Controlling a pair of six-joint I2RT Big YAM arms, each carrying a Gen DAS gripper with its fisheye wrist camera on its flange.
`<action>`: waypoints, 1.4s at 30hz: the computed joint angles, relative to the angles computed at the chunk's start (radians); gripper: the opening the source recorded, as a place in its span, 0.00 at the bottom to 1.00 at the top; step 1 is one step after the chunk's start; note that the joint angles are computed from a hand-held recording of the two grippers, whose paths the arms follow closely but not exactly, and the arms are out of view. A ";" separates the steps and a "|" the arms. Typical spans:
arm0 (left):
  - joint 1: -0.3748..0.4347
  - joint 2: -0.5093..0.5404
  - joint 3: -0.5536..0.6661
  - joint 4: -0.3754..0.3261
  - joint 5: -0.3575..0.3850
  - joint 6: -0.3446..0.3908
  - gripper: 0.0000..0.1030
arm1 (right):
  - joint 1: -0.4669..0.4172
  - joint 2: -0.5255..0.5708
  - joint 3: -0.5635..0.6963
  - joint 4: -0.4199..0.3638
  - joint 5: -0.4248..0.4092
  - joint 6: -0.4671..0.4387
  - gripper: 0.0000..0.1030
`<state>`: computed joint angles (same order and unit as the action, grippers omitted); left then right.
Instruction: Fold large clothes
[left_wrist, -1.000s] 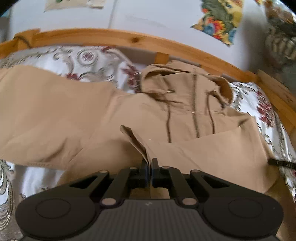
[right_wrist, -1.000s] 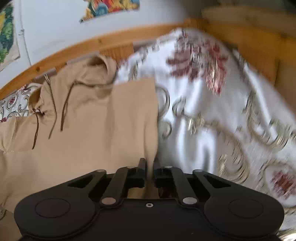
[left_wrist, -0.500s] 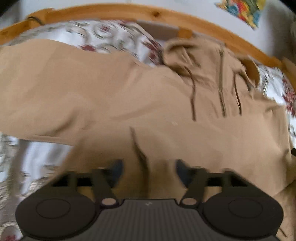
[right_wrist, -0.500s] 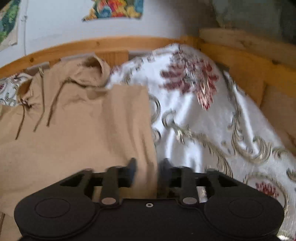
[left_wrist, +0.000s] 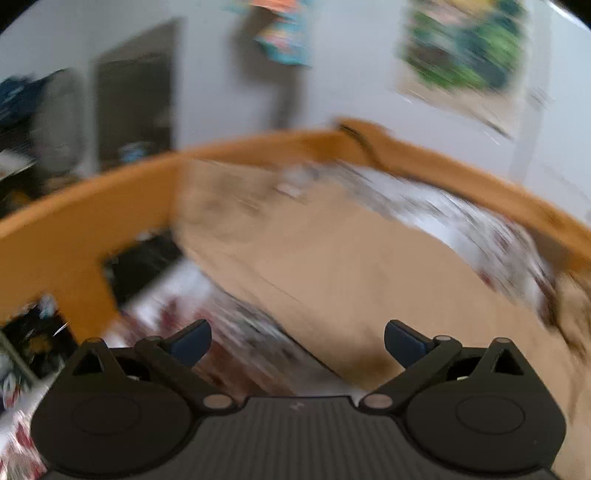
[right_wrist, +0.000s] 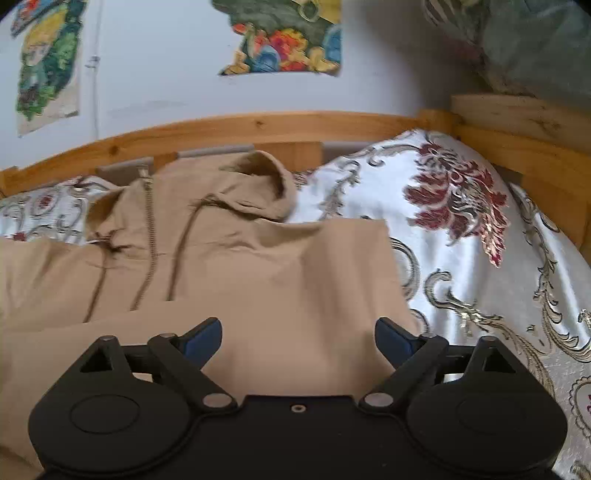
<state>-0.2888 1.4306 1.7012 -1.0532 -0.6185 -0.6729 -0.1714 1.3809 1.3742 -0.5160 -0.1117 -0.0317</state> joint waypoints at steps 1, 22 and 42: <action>0.028 -0.014 -0.025 0.044 0.000 -0.015 0.99 | 0.005 -0.013 -0.012 0.006 -0.008 0.000 0.92; -0.052 -0.046 -0.092 0.491 -0.150 0.155 0.02 | 0.043 -0.163 -0.128 -0.055 -0.184 -0.049 0.96; -0.450 0.197 0.019 0.642 0.462 0.438 0.02 | -0.131 -0.186 -0.112 -0.132 -0.266 0.119 0.96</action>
